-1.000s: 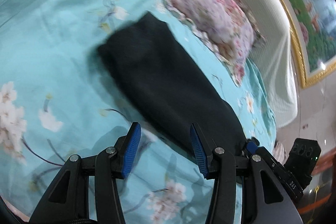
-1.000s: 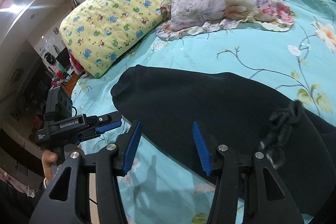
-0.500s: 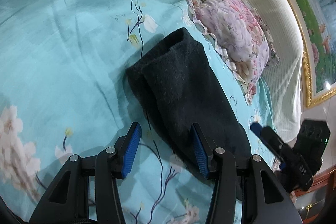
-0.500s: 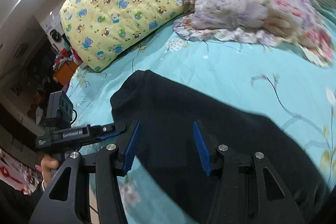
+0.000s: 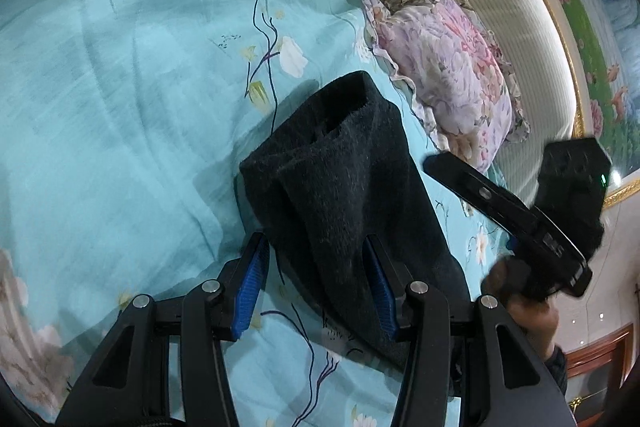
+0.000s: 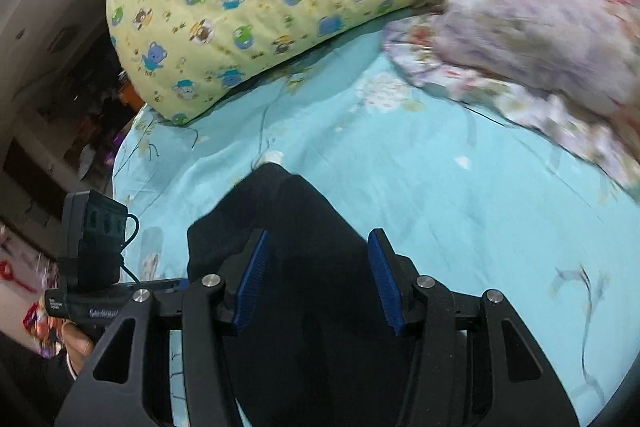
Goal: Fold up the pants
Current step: 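Lower both grippers onto the folded pants end and close on it, then lift the folded end with both grippers and fold it over the pants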
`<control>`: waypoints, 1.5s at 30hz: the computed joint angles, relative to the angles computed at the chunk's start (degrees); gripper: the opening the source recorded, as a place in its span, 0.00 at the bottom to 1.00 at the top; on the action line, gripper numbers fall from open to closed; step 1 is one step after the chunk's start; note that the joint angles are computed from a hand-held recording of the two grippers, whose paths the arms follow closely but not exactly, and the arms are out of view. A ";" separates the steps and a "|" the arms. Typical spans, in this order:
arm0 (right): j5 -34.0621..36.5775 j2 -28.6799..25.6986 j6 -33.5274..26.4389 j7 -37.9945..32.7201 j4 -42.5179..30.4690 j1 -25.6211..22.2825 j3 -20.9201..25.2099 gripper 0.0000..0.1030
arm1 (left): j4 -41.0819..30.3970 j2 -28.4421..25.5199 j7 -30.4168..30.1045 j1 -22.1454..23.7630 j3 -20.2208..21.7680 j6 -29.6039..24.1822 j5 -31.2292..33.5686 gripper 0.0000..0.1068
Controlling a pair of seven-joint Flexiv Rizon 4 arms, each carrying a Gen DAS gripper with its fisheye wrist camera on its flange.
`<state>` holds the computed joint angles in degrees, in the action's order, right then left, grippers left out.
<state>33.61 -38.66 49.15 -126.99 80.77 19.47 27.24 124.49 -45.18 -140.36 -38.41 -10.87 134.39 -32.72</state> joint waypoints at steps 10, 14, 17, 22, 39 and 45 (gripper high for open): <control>-9.16 -6.47 -7.16 0.92 -8.73 5.87 -2.11 0.51 | -0.75 -0.37 0.75 -0.41 0.60 -0.34 -1.37 0.40; -8.91 -7.38 -10.43 0.50 -10.42 5.62 -1.56 0.32 | -0.61 -0.52 0.96 -0.32 0.62 -0.62 -2.03 0.26; -7.60 -6.51 -9.49 -0.51 -9.20 4.88 -1.28 0.27 | -0.85 0.03 2.54 -1.38 1.21 -1.91 -3.68 0.23; -4.70 -4.95 -9.39 -1.53 -7.87 3.07 -0.62 0.23 | -1.84 1.36 5.97 -4.12 2.41 -3.56 -7.67 0.17; 14.56 7.81 -10.60 -9.97 0.93 -9.61 -0.46 0.20 | -15.63 3.91 36.27 -14.84 2.18 -4.92 -27.38 0.12; 21.57 13.28 -11.97 -13.57 5.73 -14.16 -3.47 0.19 | -27.23 0.85 52.93 -17.83 -0.23 -6.40 -36.62 0.12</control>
